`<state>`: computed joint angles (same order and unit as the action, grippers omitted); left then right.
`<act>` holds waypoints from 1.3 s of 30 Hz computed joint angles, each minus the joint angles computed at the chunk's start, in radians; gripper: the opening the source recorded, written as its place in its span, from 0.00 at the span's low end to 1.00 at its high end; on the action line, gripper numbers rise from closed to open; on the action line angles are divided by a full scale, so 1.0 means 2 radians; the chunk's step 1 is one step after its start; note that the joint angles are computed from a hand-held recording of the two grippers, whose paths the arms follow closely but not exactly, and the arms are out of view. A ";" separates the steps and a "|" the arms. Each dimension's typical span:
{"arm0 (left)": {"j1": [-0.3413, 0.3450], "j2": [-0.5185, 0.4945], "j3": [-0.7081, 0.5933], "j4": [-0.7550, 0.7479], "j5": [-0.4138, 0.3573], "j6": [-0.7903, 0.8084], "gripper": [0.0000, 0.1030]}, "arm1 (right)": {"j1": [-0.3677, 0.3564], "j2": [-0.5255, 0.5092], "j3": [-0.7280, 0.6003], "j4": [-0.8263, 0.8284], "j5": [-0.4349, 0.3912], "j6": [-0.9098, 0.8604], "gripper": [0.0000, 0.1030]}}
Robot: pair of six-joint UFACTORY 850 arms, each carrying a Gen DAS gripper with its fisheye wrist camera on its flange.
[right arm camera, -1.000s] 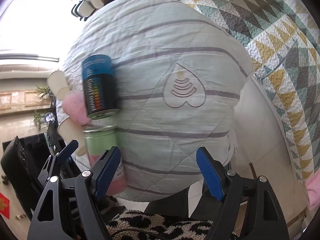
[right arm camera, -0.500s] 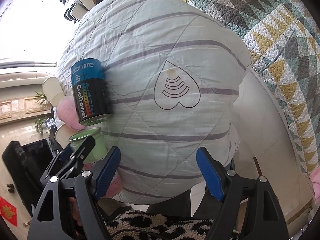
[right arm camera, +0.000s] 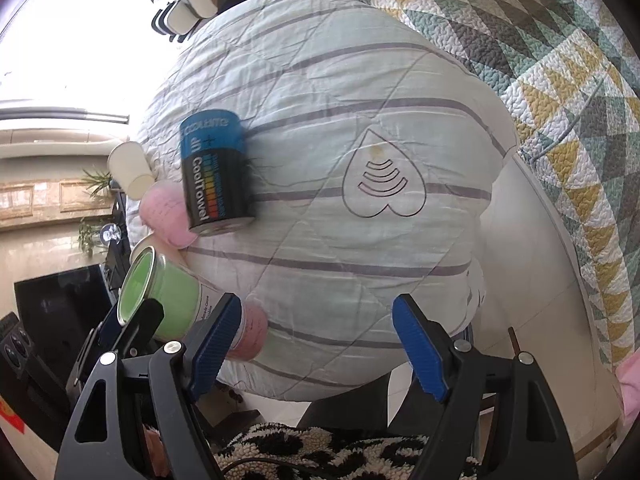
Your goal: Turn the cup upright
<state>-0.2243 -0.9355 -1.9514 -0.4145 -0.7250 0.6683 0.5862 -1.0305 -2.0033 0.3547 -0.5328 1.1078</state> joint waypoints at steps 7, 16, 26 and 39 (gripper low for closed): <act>0.009 0.042 0.079 -0.027 0.034 0.026 0.69 | 0.006 -0.012 -0.022 0.008 -0.020 -0.021 0.77; 0.017 0.079 0.140 -0.040 0.057 0.025 0.69 | 0.014 -0.021 -0.041 0.012 -0.041 -0.045 0.77; 0.019 0.107 0.183 -0.041 0.081 0.014 0.79 | 0.019 -0.021 -0.048 0.011 -0.050 -0.070 0.77; 0.016 0.130 0.211 -0.046 0.098 0.012 0.87 | 0.021 -0.009 -0.034 0.008 -0.053 -0.077 0.77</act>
<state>-0.1929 -0.6763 -1.5285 -0.5056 -0.5296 0.6916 0.6288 -1.0484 -2.0706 0.3706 -0.6390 0.9529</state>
